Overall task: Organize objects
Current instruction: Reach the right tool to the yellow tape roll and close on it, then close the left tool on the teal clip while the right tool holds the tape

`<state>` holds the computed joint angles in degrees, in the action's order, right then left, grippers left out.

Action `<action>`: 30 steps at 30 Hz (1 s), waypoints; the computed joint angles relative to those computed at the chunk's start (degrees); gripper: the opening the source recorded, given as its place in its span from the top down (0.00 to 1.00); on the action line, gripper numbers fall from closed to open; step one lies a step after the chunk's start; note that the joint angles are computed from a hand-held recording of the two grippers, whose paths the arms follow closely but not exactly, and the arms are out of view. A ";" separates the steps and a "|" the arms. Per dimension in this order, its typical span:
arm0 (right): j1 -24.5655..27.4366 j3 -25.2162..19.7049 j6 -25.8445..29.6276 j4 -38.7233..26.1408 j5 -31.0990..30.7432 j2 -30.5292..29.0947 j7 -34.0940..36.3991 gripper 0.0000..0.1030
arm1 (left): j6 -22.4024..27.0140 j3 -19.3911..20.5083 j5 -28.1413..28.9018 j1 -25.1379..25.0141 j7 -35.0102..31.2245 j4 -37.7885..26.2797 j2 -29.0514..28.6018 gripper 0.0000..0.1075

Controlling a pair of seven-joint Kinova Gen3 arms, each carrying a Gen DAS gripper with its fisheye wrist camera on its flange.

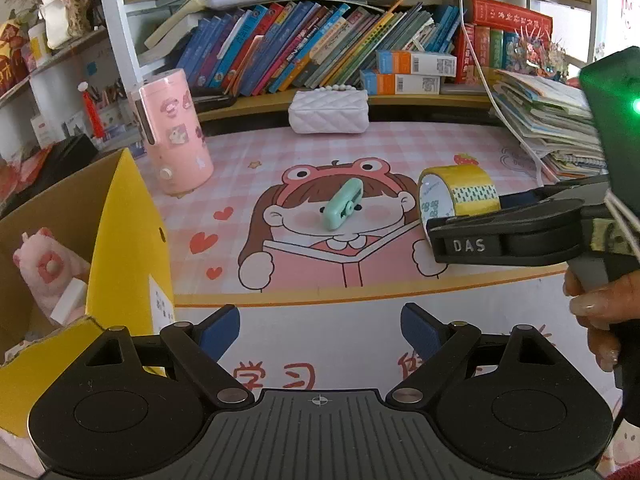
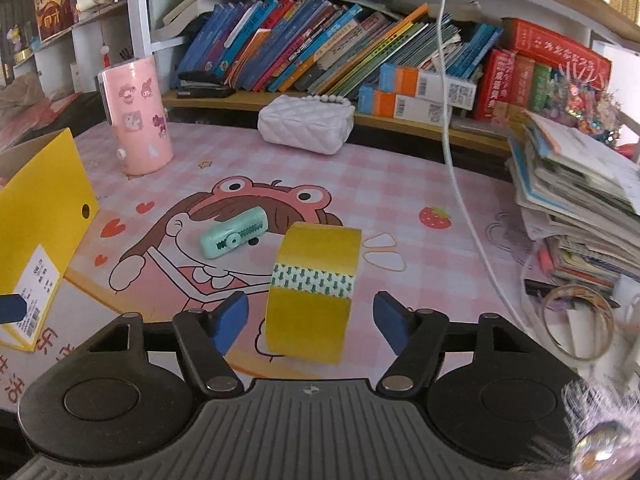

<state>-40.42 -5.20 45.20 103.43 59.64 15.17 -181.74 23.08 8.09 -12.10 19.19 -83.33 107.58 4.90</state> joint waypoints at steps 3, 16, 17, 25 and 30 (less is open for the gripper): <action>0.95 0.05 -0.58 -0.81 -1.50 0.76 3.12 0.52 | 0.36 -0.88 -3.96 1.76 4.49 -1.11 1.11 0.16; 3.71 -2.26 -4.09 3.51 -3.22 -6.10 10.37 0.65 | -0.92 -2.78 -5.61 4.20 9.44 -11.07 11.58 0.19; 4.08 -2.46 -4.48 3.71 -3.89 -6.56 11.01 0.65 | -0.93 -3.31 -5.34 4.72 9.26 -12.21 12.74 0.20; 5.43 -3.82 -6.11 4.94 -4.87 -8.67 12.71 0.65 | 0.67 -6.51 -2.98 7.56 9.40 -20.56 20.46 0.39; 6.44 -3.80 -6.53 4.99 -6.87 -8.72 14.26 0.65 | 2.16 -5.14 -0.74 6.26 6.08 -23.61 23.39 0.57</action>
